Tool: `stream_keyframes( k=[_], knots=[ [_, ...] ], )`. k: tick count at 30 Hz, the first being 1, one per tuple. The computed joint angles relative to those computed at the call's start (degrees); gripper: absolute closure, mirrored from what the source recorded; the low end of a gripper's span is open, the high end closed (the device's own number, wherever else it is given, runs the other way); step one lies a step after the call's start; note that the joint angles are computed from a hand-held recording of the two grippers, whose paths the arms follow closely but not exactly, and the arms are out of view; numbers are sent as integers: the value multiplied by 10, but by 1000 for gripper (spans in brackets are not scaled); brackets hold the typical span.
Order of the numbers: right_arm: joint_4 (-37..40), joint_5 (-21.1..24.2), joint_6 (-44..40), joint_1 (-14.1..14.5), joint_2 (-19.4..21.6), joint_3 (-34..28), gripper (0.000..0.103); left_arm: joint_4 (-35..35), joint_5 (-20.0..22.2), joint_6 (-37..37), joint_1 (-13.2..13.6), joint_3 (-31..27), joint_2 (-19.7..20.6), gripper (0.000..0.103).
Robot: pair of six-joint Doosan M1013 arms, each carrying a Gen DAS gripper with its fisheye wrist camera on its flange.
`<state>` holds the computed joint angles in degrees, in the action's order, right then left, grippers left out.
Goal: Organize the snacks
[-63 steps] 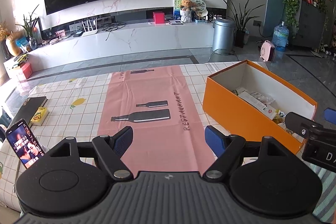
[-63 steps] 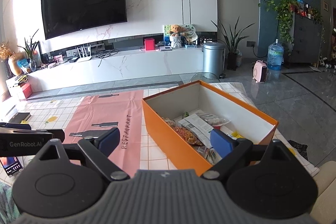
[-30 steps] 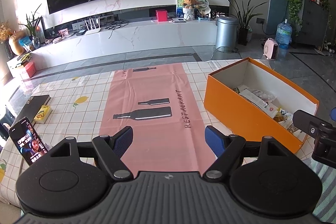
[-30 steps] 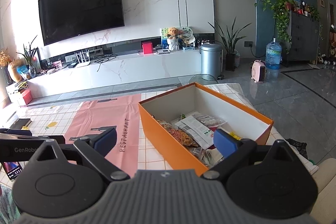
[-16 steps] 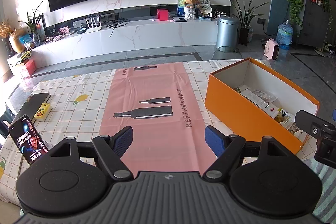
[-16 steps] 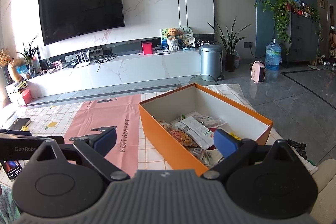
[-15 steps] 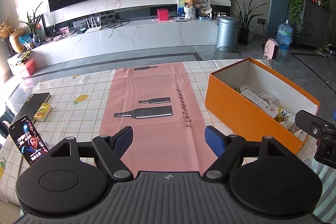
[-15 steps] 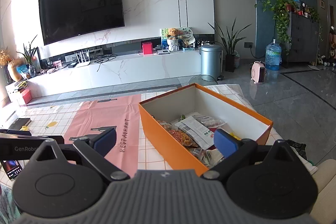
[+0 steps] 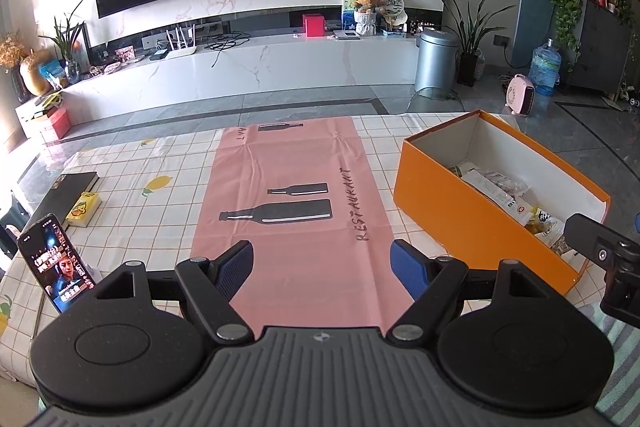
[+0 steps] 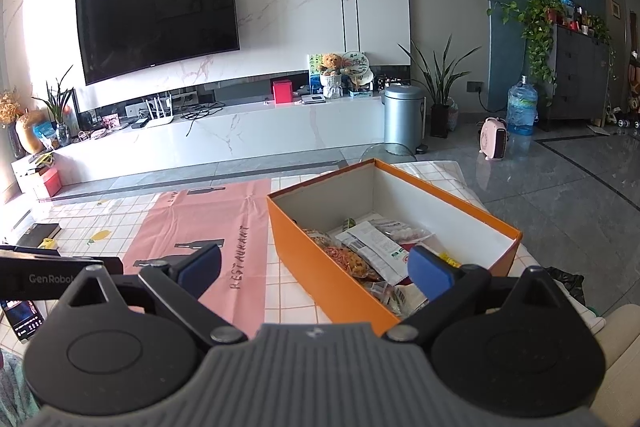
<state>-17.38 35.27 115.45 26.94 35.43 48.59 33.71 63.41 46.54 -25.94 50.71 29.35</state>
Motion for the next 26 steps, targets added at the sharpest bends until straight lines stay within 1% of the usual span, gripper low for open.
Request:
stream_keyframes(
  k=[4, 15, 26],
  knots=[
    [0, -2, 1, 0, 0, 0, 4, -4, -2, 3, 1, 0, -1, 12],
    [-3, -2, 2, 1, 1, 1, 4, 2, 1, 4, 0, -3, 0, 12],
    [7, 6, -14, 2, 7, -10, 4, 7, -10, 6, 3, 4, -4, 11]
  ],
)
